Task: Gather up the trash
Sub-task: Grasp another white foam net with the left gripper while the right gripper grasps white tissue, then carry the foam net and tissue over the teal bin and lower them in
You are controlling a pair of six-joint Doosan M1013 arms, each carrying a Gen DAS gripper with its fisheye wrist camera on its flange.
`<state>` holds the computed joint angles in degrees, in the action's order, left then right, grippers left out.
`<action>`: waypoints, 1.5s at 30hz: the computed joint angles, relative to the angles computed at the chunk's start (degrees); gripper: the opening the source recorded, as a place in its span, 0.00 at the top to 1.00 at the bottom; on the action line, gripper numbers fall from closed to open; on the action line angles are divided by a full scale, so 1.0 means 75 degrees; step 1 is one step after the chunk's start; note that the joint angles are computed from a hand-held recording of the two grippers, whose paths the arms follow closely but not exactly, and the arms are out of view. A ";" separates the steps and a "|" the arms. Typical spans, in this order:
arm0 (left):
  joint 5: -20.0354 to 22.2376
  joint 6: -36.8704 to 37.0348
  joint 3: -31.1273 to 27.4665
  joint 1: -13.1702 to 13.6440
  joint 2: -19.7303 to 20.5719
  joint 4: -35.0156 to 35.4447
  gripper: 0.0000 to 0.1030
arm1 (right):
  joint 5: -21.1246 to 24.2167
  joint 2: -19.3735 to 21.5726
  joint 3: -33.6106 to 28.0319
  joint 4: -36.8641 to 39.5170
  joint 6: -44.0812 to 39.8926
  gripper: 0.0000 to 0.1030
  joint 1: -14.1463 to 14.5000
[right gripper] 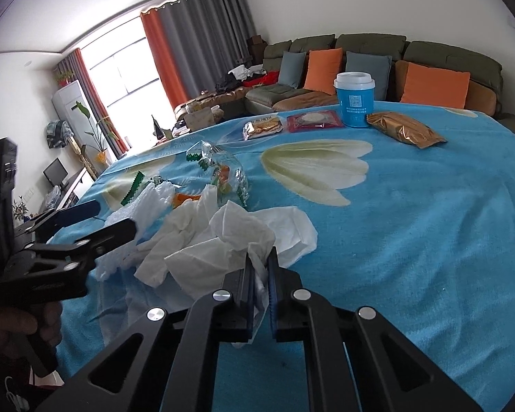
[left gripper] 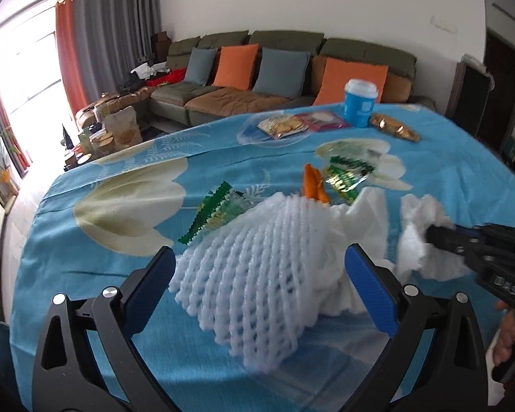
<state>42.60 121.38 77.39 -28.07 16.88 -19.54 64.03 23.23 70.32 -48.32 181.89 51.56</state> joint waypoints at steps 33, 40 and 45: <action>-0.0397 0.2095 0.0743 0.0942 -0.0884 -0.3320 0.89 | 0.0164 0.0070 -0.0307 -0.1466 0.0053 0.95 0.0393; -0.0815 0.2406 0.1252 0.1369 -0.1432 -0.3879 0.89 | -0.0243 0.0393 -0.0962 -0.1741 -0.0766 0.95 0.0525; -0.1003 0.2647 0.1592 0.1727 -0.1776 -0.4390 0.89 | -0.0567 0.0672 -0.1526 -0.1791 -0.1436 0.95 0.0628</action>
<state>35.07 141.23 89.33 -15.11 3.57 -52.47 59.78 28.28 58.87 -61.75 171.12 56.27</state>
